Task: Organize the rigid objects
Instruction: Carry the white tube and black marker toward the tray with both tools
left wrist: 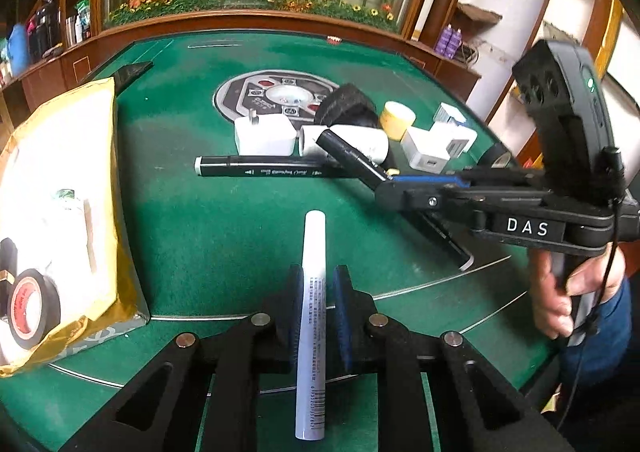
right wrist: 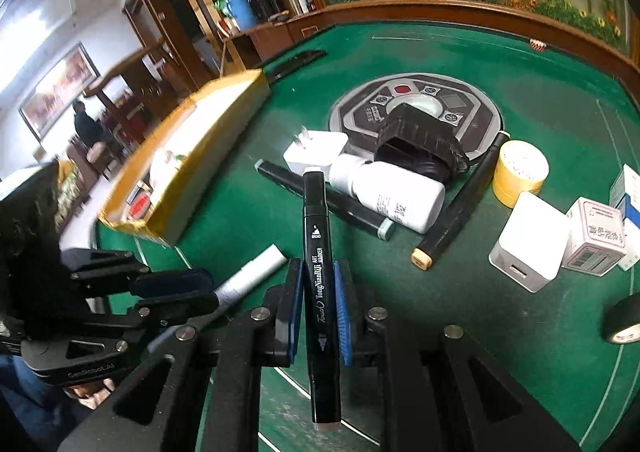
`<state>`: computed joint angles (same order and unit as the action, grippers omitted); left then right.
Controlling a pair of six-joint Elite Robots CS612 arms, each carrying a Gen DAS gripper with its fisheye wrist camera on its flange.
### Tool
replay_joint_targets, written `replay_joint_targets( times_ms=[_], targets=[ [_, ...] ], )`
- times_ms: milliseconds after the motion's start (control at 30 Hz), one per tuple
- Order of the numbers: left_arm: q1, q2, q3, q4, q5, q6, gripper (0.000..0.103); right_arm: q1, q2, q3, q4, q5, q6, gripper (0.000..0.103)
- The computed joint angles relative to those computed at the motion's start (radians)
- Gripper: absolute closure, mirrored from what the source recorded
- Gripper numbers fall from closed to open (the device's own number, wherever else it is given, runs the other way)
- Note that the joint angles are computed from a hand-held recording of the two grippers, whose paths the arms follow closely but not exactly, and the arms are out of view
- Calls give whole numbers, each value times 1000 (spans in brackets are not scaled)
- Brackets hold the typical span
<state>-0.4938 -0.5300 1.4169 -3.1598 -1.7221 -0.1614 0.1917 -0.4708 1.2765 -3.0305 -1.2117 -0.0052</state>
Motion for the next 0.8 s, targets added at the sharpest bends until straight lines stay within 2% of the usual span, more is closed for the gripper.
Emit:
replay_joint_targets(
  times_ms=[300,533,633,667,767,800],
  targets=[
    [15,-3,6,-40,-43,-45,88,-15,10,-9,-9,83,81,88],
    [21,-5,9,-49,-64,-56,88,-21,13,-11,-15,102,123,88],
    [10,-16,11,11,-51,12,88,-20,8,-3,-20,95,117,88],
    [5,-18,14,23,-42,32,87,-20,9,-4,-19,94,116,88],
    [-14,-19,16,63,39,65,63,-18,9,-4,-16,90,113,88],
    [-18,-17,14,71,60,68,62,-18,9,-4,-17,88,114,88]
  ],
)
